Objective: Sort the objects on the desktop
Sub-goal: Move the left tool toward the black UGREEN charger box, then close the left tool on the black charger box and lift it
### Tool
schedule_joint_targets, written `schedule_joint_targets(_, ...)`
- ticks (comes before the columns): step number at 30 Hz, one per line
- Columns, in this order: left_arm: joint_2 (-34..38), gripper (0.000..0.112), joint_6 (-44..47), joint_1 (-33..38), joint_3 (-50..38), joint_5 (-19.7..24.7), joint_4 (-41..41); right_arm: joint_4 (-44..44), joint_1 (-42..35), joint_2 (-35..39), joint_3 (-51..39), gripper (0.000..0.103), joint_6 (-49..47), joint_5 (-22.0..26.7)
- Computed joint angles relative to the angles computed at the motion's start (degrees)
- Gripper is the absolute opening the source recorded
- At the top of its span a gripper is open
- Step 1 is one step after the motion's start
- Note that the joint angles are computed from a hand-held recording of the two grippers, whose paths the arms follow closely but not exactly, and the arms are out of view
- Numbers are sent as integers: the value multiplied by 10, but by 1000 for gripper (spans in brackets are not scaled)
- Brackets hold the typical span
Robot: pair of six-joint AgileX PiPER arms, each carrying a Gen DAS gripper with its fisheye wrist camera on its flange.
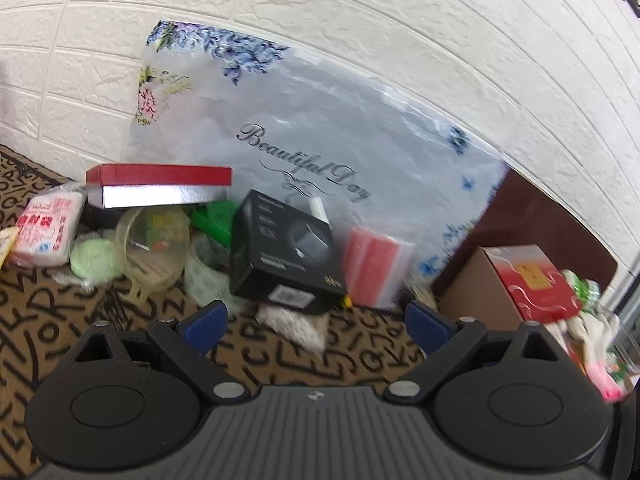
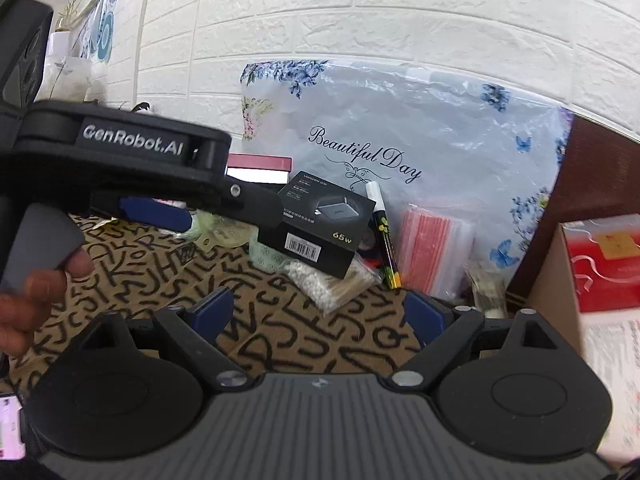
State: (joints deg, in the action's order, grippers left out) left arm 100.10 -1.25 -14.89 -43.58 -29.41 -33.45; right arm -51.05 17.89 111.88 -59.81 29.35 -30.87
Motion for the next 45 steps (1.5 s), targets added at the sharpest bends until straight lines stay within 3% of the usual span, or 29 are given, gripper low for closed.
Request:
schedule_joint_targets(5, 53, 96, -52, 55, -73, 43, 62, -64, 16, 84, -124, 89, 83, 45)
schedule_joint_targets(10, 97, 90, -92, 95, -142, 95, 124, -215, 23, 165, -262, 85, 266, 74)
schedule_joint_targets(12, 109, 89, -101, 106, -164, 109, 139, -252, 29, 191, -308, 84, 296, 81)
schedule_joint_targets(14, 119, 79, -121, 114, -179, 119, 164, -297, 35, 211, -347, 82, 337, 86)
schedule_joint_targets(17, 134, 61, -185, 125, -206, 155, 230, -382, 37, 234, -396, 71, 426, 71)
schedule_joint_targets(18, 136, 59, -176, 125, -210, 164, 223, -382, 38, 235, -397, 69, 427, 69)
schedule_joint_targets(20, 132, 61, -130, 116, -194, 145, 191, -344, 39, 220, -373, 65, 386, 72)
schedule_joint_targets(27, 56, 61, -153, 79, -102, 135, 222, -264, 15, 116, -210, 62, 265, 48)
schedule_joint_targets(35, -18, 61, -50, -26, 12, 135, 110, -197, -52, -29, 49, 62, 150, -15)
schedule_joint_targets(37, -30, 61, -18, -73, 45, 101, 38, -184, -80, -64, 117, 62, 109, -41)
schedule_joint_targets(40, -30, 61, 74, -176, 69, 50, -134, -182, -128, -116, 209, 62, 60, -68)
schedule_joint_targets(43, -16, 62, 119, -271, 64, 10, -258, -174, -166, -173, 285, 62, 5, -56)
schedule_joint_targets(45, -5, 63, 132, -315, 55, -2, -298, -201, -207, -200, 321, 62, 8, -59)
